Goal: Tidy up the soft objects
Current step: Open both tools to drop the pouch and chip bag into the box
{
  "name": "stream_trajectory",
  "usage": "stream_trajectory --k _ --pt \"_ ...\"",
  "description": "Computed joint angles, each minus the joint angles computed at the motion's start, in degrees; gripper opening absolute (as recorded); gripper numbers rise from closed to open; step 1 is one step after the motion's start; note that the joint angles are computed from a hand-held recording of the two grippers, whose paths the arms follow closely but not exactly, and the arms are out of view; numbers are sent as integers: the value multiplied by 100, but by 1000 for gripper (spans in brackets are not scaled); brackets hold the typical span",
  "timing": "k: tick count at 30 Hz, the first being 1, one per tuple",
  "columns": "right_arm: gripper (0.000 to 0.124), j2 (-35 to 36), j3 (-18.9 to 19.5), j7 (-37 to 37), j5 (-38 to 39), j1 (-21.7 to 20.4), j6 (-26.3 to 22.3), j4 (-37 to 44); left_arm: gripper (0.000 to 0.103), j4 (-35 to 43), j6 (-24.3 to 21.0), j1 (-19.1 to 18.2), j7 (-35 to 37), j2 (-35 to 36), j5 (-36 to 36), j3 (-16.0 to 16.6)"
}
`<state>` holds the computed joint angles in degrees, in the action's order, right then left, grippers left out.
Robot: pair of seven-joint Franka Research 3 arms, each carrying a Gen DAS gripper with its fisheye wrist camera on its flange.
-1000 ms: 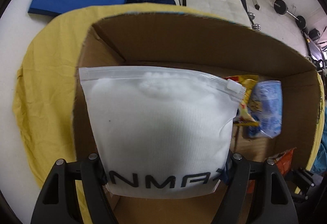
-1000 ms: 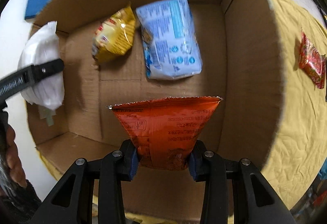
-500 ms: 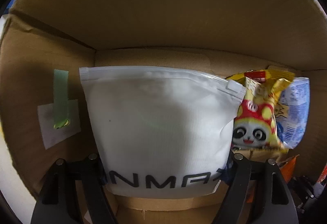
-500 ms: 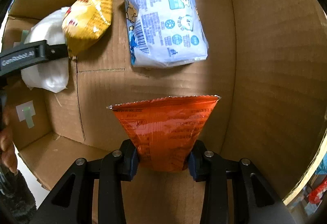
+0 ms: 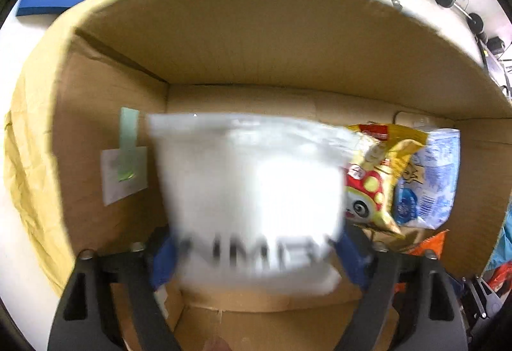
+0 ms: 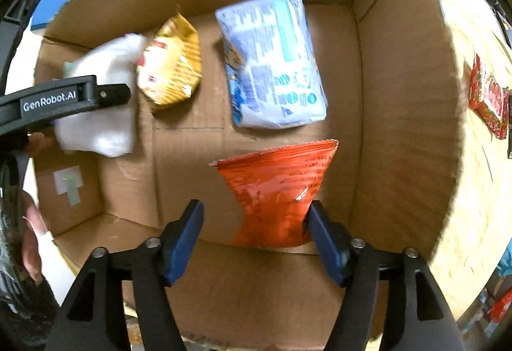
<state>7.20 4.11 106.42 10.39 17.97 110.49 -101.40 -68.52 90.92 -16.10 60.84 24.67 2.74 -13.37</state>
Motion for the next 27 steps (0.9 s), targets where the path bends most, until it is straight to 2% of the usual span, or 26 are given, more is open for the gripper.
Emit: stream_trajectory --k 5,12,14,19,27 --pt "87 -258 10 -37 70 -8 41 -14 101 -165 214 -44 -106 -405 69 -14" --pt "88 -805 47 -26 -6 -32 315 -401 102 -839 739 -117 -336 -1340 196 -74" --pt "94 -993 54 -37 -63 -53 337 -495 102 -910 896 -172 -545 -1495 383 -72" --pt "94 -1579 57 -100 -194 -149 333 -845 102 -1751 1200 -130 -764 -2365 562 -94" --pt "95 -2500 120 -219 -297 -352 251 -1185 102 -2115 1049 -302 -1024 -3012 746 -308"
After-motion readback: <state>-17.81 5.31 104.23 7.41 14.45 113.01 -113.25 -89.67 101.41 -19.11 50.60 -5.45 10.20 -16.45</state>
